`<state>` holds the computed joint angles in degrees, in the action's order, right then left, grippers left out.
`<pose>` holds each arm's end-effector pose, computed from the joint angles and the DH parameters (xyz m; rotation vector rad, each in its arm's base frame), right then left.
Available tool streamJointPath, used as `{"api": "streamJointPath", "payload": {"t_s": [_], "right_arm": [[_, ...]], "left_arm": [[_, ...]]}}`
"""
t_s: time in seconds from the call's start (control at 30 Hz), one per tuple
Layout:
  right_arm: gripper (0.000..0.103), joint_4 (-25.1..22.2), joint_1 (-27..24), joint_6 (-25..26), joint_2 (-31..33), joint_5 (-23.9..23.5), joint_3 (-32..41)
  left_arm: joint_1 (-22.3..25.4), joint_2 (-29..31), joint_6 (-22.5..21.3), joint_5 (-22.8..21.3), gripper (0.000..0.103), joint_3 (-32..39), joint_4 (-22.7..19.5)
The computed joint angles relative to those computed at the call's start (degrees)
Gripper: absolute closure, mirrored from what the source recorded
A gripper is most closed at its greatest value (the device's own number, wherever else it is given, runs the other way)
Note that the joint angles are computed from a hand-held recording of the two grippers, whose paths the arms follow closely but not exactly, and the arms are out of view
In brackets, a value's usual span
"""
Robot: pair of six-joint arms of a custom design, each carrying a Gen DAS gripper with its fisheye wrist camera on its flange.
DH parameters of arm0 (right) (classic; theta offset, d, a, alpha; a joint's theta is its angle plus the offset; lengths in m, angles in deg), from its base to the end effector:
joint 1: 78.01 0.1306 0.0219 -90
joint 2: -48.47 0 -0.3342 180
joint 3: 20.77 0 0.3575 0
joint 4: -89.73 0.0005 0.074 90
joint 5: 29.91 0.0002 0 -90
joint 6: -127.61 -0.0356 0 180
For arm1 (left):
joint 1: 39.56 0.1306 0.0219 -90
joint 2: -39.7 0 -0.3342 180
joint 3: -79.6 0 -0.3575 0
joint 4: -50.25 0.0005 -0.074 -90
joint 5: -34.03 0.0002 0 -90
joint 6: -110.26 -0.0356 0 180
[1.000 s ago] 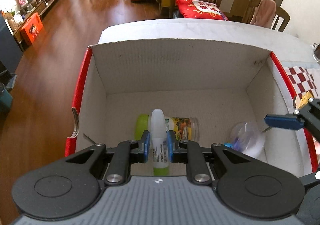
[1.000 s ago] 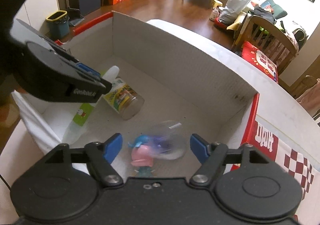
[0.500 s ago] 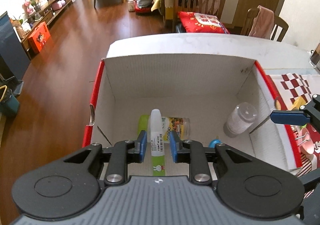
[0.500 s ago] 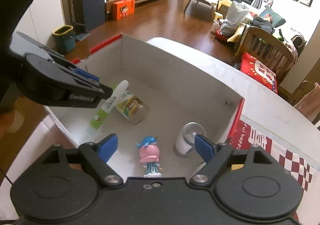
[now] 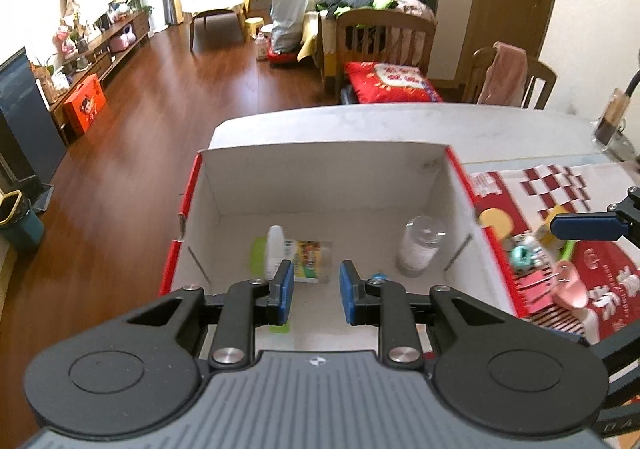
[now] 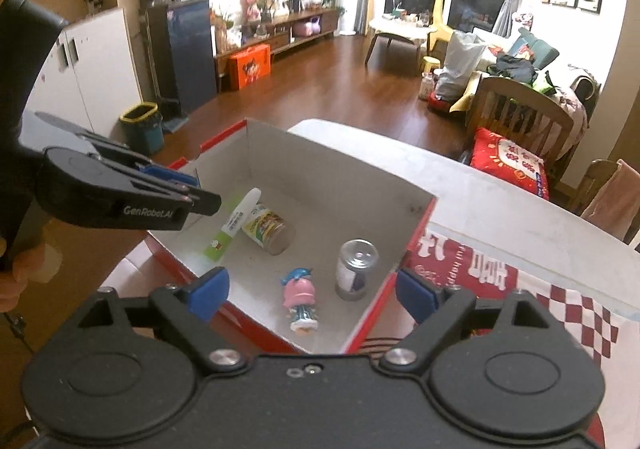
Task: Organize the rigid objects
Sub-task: 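Withdraw both tools from the shoebox back over the remaining table items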
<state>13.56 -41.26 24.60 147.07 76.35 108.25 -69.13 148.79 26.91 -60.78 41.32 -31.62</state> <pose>0.3712 0.2642 0.5644 -0.3464 2.3052 0.0965 0.4392 -0.2464 0.5561 0.4464 2.3933 -0.1839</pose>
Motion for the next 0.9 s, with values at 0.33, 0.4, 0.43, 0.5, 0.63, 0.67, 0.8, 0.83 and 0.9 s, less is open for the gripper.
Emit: {"api": "streamJointPath", "payload": {"t_s": [0.33,0.4,0.43,0.5,0.63,0.67,0.8,0.83,0.9], "right_arm": [[0.005,3.4,-1.9,-1.6,-12.8,0.4,-10.5],[0.001,4.3,-3.1,-1.3,-15.9,0.4,-13.1],[0.000,4.8,-3.7,-1.5,-17.4,0.5,-14.4],[0.000,5.3,-5.2,-1.7,-20.1,0.2,-16.7],[0.000,6.5,-8.5,-1.8,-24.9,-1.1,-21.3],[0.000,6.8,-9.3,-1.6,-26.0,-1.4,-22.5],[0.000,7.5,-11.9,-0.5,-29.5,-3.5,-26.5],[0.000,7.5,-12.4,-0.2,-30.2,-3.9,-27.3],[0.000,7.2,-13.7,0.9,-31.5,-4.6,-29.1]], "left_arm": [[-5.7,-5.7,3.1,-3.2,0.029,-5.3,5.2],[-7.0,-5.6,3.7,-3.4,0.029,-4.8,4.8],[-7.6,-5.7,4.1,-3.3,0.029,-4.9,4.9],[-9.0,-6.1,4.8,-3.8,0.029,-5.4,5.4],[-11.8,-6.3,6.8,-4.6,0.026,-6.2,5.9],[-12.4,-6.1,7.3,-4.6,0.025,-6.1,5.8],[-14.7,-6.2,9.0,-4.5,0.021,-7.3,7.1],[-15.3,-6.1,9.3,-4.4,0.021,-7.6,7.5],[-16.3,-5.8,10.2,-4.5,0.018,-7.7,7.8]]}}
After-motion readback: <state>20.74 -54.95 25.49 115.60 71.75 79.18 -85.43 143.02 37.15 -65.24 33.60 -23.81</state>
